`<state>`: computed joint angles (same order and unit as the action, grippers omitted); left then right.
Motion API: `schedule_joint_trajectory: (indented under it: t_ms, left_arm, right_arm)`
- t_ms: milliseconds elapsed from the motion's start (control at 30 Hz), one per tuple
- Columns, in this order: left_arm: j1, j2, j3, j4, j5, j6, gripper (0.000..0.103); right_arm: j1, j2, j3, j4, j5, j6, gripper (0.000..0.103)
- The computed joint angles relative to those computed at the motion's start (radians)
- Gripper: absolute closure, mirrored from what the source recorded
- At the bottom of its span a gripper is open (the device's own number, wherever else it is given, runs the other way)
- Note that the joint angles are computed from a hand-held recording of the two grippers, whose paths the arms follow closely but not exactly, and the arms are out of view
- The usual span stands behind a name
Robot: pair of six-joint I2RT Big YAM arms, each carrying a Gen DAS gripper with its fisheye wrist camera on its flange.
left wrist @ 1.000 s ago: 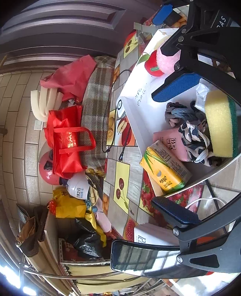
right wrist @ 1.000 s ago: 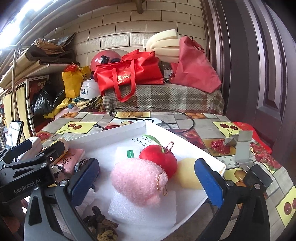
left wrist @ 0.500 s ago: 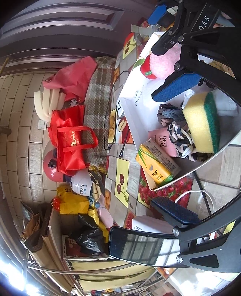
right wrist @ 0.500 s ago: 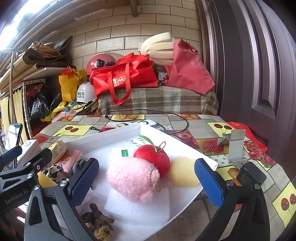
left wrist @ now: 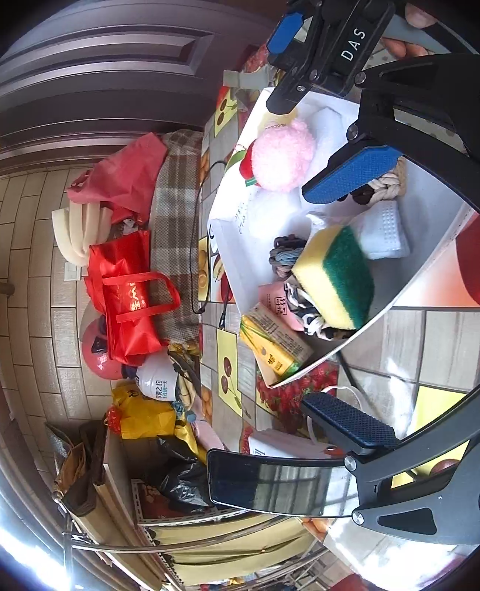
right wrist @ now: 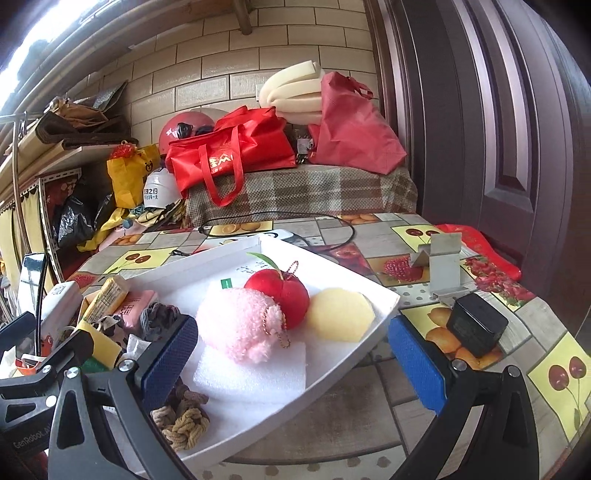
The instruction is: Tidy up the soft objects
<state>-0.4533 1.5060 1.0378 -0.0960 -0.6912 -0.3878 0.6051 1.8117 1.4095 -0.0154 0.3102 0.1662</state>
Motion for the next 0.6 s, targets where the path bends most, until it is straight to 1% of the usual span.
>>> schedule_joint_trajectory:
  t_ms: [100,233,333,400,467,600]
  left_arm:
    - [-0.019,-0.006,-0.006,-0.016,-0.012,-0.003,0.000]
    - [-0.044,-0.016,-0.014,-0.050,-0.020,-0.025,0.000]
    - [-0.061,-0.033,-0.033,-0.061,-0.027,-0.059,0.000]
    - [-0.071,-0.044,-0.044,-0.071,-0.021,-0.079,0.000]
    - [-0.081,-0.052,-0.051,-0.082,-0.010,-0.094,0.000]
    - [-0.109,-0.065,-0.063,-0.085,-0.031,-0.098,0.000]
  right_arm:
    - [0.000,-0.020,-0.022,-0.022,0.007,0.006,0.000]
    - [0.009,-0.058,-0.081,0.006,0.017,-0.033,0.000]
    - [0.018,-0.093,-0.132,0.022,0.027,-0.063,0.000]
    - [0.013,-0.118,-0.163,0.023,0.000,-0.063,0.000]
    - [0.013,-0.141,-0.193,0.027,0.004,-0.060,0.000]
    - [0.013,-0.185,-0.247,0.019,-0.008,-0.045,0.000]
